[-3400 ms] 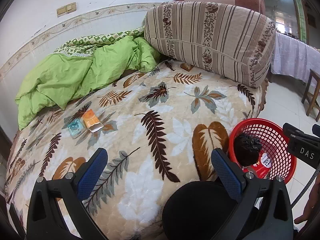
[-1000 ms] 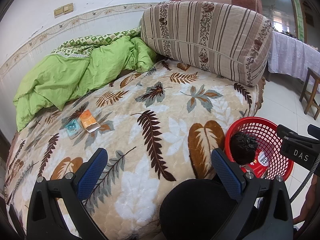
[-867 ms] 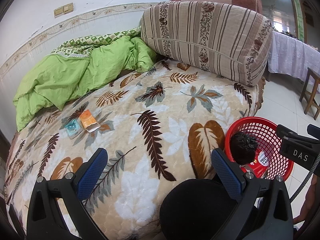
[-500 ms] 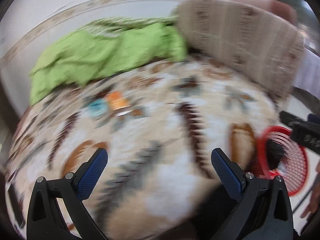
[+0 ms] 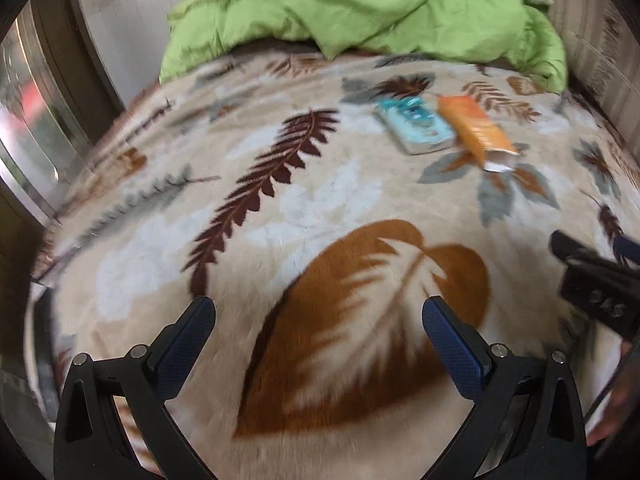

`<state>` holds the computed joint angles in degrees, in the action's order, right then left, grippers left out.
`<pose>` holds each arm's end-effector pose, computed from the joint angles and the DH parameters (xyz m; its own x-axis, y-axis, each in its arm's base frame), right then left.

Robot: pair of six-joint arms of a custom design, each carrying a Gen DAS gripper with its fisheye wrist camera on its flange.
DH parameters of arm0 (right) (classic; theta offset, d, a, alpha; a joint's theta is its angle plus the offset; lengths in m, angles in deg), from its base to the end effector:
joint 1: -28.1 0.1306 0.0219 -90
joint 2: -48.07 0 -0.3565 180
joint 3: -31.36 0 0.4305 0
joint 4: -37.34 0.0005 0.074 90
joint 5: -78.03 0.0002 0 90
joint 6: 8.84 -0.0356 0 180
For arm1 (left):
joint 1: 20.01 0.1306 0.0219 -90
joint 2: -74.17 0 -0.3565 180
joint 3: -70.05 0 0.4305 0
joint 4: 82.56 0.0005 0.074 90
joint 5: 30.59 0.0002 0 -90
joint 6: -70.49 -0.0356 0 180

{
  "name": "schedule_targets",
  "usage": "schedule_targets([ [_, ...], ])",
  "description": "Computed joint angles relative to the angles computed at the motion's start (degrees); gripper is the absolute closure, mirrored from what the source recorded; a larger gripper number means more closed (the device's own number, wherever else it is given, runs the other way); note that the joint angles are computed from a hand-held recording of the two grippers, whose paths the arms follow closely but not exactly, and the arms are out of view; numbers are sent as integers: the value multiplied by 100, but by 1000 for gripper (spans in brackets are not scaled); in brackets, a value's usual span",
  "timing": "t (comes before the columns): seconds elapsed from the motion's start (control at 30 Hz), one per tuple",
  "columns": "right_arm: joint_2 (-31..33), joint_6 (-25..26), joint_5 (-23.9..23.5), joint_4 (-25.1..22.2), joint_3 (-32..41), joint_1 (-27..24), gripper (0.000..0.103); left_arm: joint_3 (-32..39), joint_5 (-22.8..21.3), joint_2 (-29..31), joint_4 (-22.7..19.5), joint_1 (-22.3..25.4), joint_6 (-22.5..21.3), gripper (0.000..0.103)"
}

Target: Collect trash

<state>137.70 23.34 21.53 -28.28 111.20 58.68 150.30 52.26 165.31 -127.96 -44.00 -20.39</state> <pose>0.4147 0.2216 0.3135 -0.7015 0.4053 -0.5862 0.5430 0.8367 -0.0713 0.4696 -0.2047 0.3146 -0.7547 0.3525 -0.5533 0.3519 0.9293 0.1121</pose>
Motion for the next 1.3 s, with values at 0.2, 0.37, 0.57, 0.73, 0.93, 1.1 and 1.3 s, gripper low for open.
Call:
schedule_targets([
  [0.2, 565, 72, -169, 503, 213, -284, 1, 428, 191, 555, -127, 229, 360, 0],
  [0.37, 375, 4, 12, 855, -86, -192, 1, 275, 313, 533, 279, 274, 288, 0],
  [0.57, 388, 23, -22, 882, -73, -220, 1, 205, 367, 539, 518, 313, 356, 0],
  [0.73, 377, 44, -40, 895, -82, -241, 1, 170, 305, 536, 601, 294, 367, 0],
  [0.93, 380, 39, -39, 897, -80, -237, 1, 164, 290, 536, 619, 294, 349, 0],
  [1.1, 383, 38, -39, 896, -77, -237, 1, 156, 296, 532, 626, 298, 352, 0],
  [1.3, 386, 36, -38, 894, -73, -236, 1, 139, 301, 518, 641, 303, 354, 0],
])
